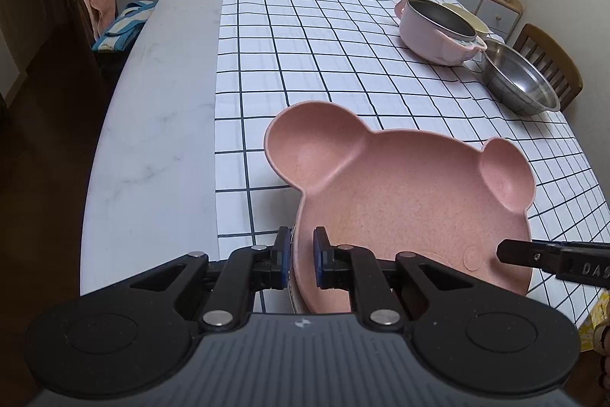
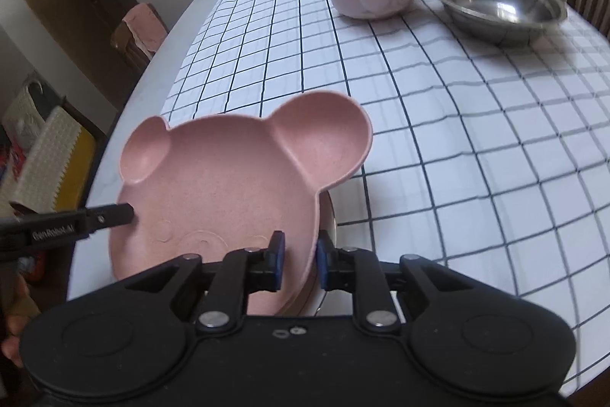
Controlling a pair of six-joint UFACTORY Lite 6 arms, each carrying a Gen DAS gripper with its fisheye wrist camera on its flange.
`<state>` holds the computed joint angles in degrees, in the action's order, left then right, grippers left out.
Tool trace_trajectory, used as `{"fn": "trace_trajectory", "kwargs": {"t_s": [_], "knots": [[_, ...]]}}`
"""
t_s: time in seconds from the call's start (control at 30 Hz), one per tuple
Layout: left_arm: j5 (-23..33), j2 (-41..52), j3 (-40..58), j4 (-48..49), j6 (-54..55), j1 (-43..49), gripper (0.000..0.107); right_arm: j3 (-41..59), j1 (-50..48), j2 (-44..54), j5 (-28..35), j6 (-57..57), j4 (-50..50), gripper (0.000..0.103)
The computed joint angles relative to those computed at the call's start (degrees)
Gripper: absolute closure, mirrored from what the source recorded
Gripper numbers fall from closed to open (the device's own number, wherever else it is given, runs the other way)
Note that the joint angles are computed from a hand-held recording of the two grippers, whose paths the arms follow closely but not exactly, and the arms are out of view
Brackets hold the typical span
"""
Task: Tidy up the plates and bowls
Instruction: 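Lift and carry the pink bear plate toward the white plate stack, then lower the pink bear plate onto the white plates and open both grippers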
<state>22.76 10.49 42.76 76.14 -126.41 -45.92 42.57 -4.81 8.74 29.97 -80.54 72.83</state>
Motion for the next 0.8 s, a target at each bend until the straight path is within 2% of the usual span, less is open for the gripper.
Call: {"fn": "trace_trajectory", "kwargs": {"t_s": [0.1,0.23,0.43,0.73,0.8], "knots": [[-0.31,-0.85,-1.02,2.0,-2.27,0.03,0.095,0.86,-1.74,0.63,2.25,2.69,-1.41,0.082],[-0.47,-1.63,-1.76,2.51,-2.42,-0.18,0.095,-0.13,-1.96,-1.88,2.12,3.51,-3.37,0.081],[-0.03,-4.35,-3.28,0.88,0.34,-1.07,0.095,-1.35,-1.43,-5.67,0.17,4.28,-4.75,0.066],[3.28,-11.77,-3.89,-5.44,9.23,-4.64,0.094,-3.68,-1.31,-13.93,-0.54,6.63,-7.97,0.059],[3.65,-12.61,-2.88,-6.45,10.84,-5.38,0.09,-3.93,-0.15,-16.31,-1.22,10.45,-11.43,0.056]]}}
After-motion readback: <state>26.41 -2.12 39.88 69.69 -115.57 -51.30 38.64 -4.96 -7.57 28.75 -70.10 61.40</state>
